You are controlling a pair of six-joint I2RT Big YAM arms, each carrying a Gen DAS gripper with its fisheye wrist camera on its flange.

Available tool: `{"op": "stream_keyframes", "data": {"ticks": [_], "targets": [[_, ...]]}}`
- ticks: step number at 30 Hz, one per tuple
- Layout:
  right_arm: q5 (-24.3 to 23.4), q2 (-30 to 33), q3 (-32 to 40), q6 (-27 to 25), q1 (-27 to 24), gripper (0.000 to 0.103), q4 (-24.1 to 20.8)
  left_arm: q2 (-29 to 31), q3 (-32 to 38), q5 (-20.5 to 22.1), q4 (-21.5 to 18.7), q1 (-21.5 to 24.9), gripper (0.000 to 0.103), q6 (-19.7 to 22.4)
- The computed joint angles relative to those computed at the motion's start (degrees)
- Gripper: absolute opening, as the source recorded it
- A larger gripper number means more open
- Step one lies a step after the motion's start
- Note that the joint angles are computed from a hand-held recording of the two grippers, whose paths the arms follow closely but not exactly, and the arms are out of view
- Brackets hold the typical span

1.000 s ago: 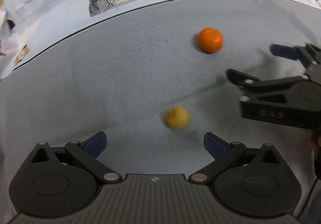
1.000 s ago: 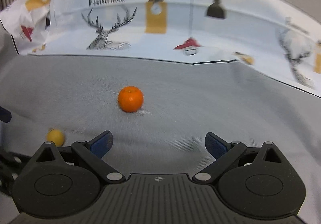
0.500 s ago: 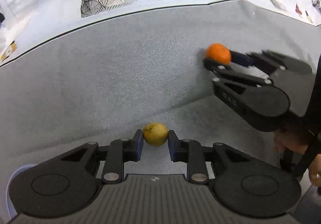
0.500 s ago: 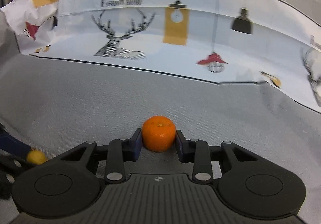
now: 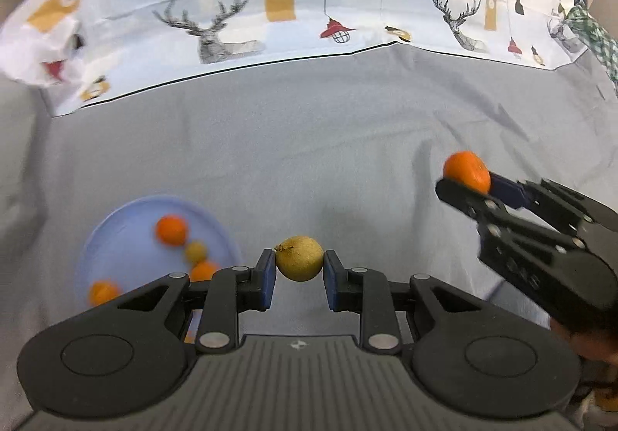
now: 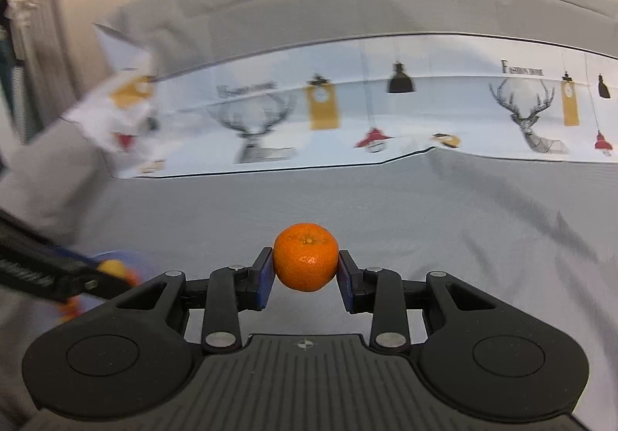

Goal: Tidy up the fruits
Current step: 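Carry the yellow fruit and orange in both grippers over the blue plate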

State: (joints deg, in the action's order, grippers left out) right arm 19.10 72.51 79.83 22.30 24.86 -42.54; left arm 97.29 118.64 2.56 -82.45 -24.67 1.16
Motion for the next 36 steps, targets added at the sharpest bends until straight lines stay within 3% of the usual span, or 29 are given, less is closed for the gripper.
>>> {"op": "stream_keyframes", "data": {"ticks": [4, 8, 17, 25, 36], "targets": [[1.4, -3.5, 0.1, 1.9, 7.7, 0.036, -2.6, -9.9, -9.5, -2.8, 1.4, 1.6, 0.029, 1.0], [2.3, -4.4, 1.4, 3.8, 14.9, 0.036, -3.3, -17.8, -16.0, -3.4, 0.3, 3.9, 0.029, -0.3], [7.3, -3.4, 5.0, 0.3, 28.0, 0.036, -7.4, -32.4, -28.0, -4.2, 4.2, 6.0, 0.029, -2.3], [13.4, -3.4, 6.3, -1.4, 32.8, 0.036, -8.7, -37.6, -30.8, -2.5, 5.9, 6.8, 0.029, -3.4], [15.8, -3.5, 6.6, -2.5, 34.3, 0.036, -9.1, -39.2, -31.2, -1.1, 6.9, 7.8, 0.029, -3.8]]}}
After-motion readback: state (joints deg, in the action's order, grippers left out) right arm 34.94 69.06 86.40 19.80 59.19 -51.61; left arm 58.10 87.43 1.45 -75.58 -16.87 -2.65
